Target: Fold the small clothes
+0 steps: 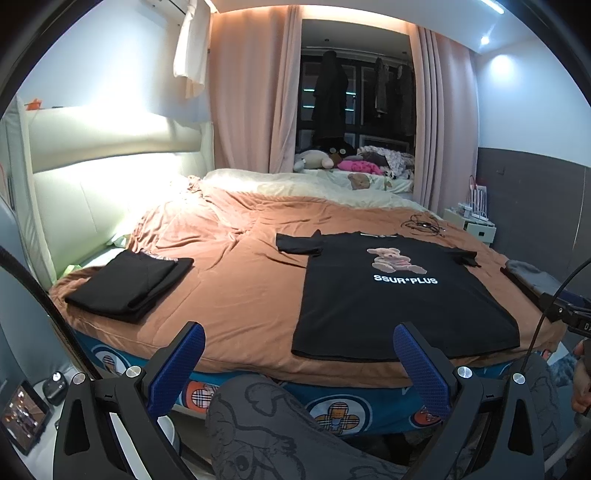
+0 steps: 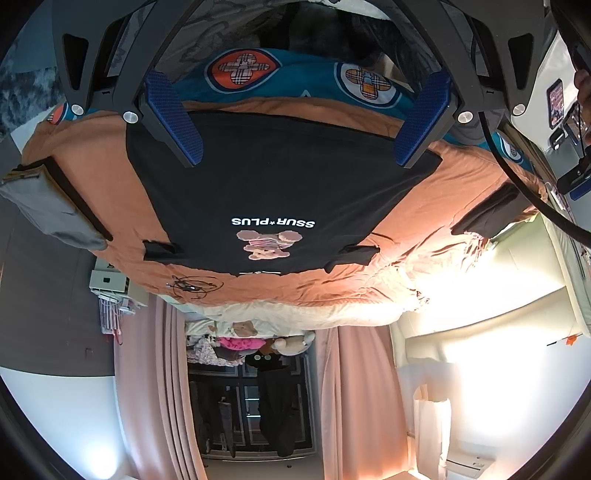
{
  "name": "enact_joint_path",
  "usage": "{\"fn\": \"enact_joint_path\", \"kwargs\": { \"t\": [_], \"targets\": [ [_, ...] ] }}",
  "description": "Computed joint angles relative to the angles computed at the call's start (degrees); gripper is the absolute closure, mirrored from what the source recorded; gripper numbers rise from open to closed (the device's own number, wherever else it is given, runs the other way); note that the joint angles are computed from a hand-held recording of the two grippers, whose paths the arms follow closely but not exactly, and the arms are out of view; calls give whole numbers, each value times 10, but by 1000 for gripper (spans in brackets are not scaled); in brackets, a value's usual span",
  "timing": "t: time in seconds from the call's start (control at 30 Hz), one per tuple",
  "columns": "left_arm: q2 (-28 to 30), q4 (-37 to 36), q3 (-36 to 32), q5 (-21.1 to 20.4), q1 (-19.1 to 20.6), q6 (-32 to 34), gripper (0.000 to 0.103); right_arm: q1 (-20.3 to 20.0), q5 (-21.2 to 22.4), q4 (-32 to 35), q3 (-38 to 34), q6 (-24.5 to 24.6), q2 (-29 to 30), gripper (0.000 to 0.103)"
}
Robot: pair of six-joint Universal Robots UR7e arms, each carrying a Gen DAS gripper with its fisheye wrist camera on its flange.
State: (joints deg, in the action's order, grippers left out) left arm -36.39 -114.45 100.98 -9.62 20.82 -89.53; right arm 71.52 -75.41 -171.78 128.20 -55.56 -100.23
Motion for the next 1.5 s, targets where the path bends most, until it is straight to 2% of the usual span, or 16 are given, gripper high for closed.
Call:
{"fn": "enact_joint_path", "kwargs": {
  "t": [0.27,1.5],
  "targets": [
    [11,-57,-1,-2,0,55,0,-5,7,-4,4,2,-3,0],
    [12,-98,12,1,-8,79,0,-6,2,-18,20,-2,-19,0]
  ]
}}
